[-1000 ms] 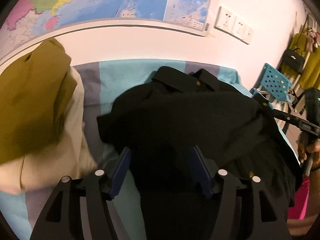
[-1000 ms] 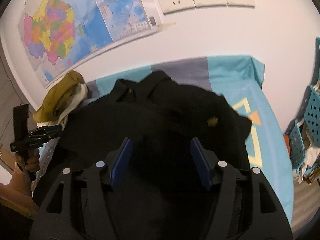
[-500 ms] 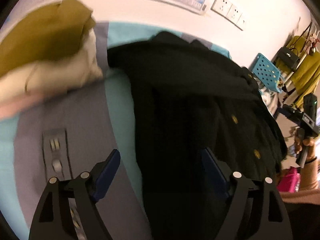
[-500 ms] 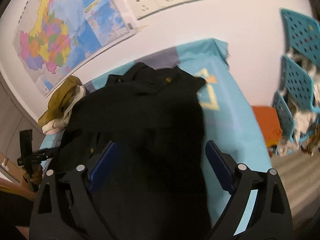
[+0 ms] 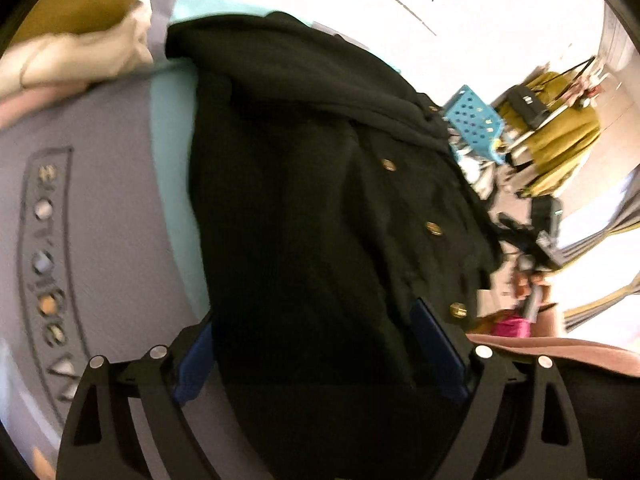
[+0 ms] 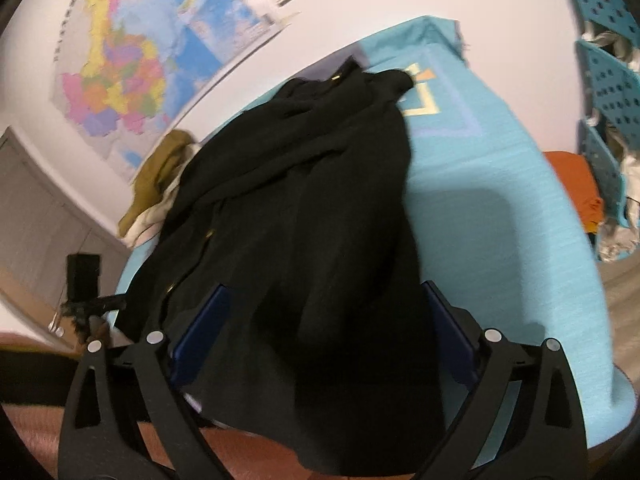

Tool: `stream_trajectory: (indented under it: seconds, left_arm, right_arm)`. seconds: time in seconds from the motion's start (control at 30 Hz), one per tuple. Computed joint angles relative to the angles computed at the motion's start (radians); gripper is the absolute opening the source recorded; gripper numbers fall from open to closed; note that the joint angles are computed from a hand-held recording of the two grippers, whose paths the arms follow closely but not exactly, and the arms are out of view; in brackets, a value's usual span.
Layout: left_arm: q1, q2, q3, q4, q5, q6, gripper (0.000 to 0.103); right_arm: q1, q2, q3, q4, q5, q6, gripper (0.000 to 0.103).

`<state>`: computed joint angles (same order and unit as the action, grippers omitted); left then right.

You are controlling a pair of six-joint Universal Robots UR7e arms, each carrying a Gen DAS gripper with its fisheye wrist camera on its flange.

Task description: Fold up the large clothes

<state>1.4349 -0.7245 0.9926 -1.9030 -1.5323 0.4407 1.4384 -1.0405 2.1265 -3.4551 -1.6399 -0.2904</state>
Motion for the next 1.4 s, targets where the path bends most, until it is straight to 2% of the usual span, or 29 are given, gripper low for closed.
stream_trajectory:
  seconds: [0.13, 0.27, 0.33, 0.37, 0.4, 0.43, 0.47, 0.53, 0.57, 0.63, 0.7, 0.73, 0.77, 0.8, 0.83, 0.9, 1.03, 1.1, 1.3, 1.4]
  left_arm:
    - [0.021, 0.014, -0.042, 0.125, -0.111, -0.006, 0.087]
    - [0.001, 0.002, 0.008, 0.074, -0.084, -0.005, 0.087]
    - [-0.004, 0.014, 0.006, 0.047, -0.083, -0.022, 0.081]
    - [-0.002, 0.018, 0.001, 0.040, -0.082, -0.024, 0.077]
    - [-0.006, 0.024, 0.004, 0.017, -0.069, -0.034, 0.065]
    - [-0.009, 0.030, -0.001, 0.006, -0.053, -0.041, 0.052]
    - [-0.012, 0.031, 0.005, -0.014, -0.037, -0.051, 0.048]
    - [-0.016, 0.044, -0.007, -0.022, -0.018, -0.071, 0.037]
    - [-0.014, 0.047, -0.014, -0.018, -0.022, -0.073, 0.038]
    - [-0.007, 0.056, -0.034, 0.003, -0.055, -0.080, 0.050]
    - [-0.009, 0.054, -0.024, -0.010, -0.059, -0.080, 0.049]
    - [-0.013, 0.051, -0.011, -0.028, -0.044, -0.081, 0.044]
    - [-0.020, 0.046, 0.006, -0.053, -0.017, -0.085, 0.034]
    - [-0.026, 0.045, 0.014, -0.068, 0.016, -0.092, 0.011]
    - [-0.028, 0.047, 0.013, -0.072, 0.035, -0.102, 0.009]
    - [-0.020, 0.043, 0.005, -0.076, -0.008, -0.119, 0.006]
    - [-0.022, -0.014, 0.046, -0.137, -0.105, -0.083, 0.005]
    - [-0.031, -0.057, 0.089, -0.202, -0.144, -0.059, 0.005]
    - [-0.036, -0.161, 0.172, -0.290, -0.254, -0.008, 0.005]
    - [-0.025, -0.186, 0.193, -0.283, -0.264, 0.016, 0.005]
  right_arm:
    - [-0.014, -0.018, 0.020, 0.033, 0.049, -0.030, 0.093]
    - [-0.018, -0.025, 0.028, 0.041, 0.064, -0.033, 0.093]
    - [-0.024, -0.028, 0.032, 0.053, 0.087, -0.040, 0.092]
    - [-0.026, -0.028, 0.034, 0.052, 0.092, -0.041, 0.088]
    - [-0.027, -0.028, 0.035, 0.056, 0.098, -0.039, 0.085]
    - [-0.028, -0.026, 0.036, 0.054, 0.096, -0.031, 0.076]
    - [-0.028, -0.026, 0.037, 0.052, 0.094, -0.024, 0.063]
    - [-0.044, -0.031, 0.039, 0.088, 0.131, -0.003, 0.049]
    - [-0.049, -0.026, 0.045, 0.069, 0.145, 0.002, 0.050]
    - [-0.048, -0.019, 0.051, 0.041, 0.150, 0.008, 0.051]
    - [-0.039, -0.008, 0.049, 0.023, 0.138, 0.018, 0.054]
    - [-0.036, -0.002, 0.046, 0.022, 0.139, 0.025, 0.050]
    - [-0.040, 0.000, 0.043, 0.032, 0.162, 0.038, 0.034]
    - [-0.046, 0.002, 0.041, 0.035, 0.190, 0.057, 0.029]
    - [-0.047, 0.007, 0.042, 0.022, 0.209, 0.070, 0.025]
    - [-0.029, 0.010, 0.054, -0.032, 0.208, 0.061, 0.021]
    - [0.012, -0.021, 0.099, -0.163, 0.253, 0.065, 0.016]
    - [0.055, -0.040, 0.118, -0.219, 0.225, 0.051, 0.015]
    - [0.129, -0.096, 0.173, -0.302, 0.254, 0.000, 0.015]
    - [0.136, -0.104, 0.196, -0.301, 0.248, 0.003, 0.015]
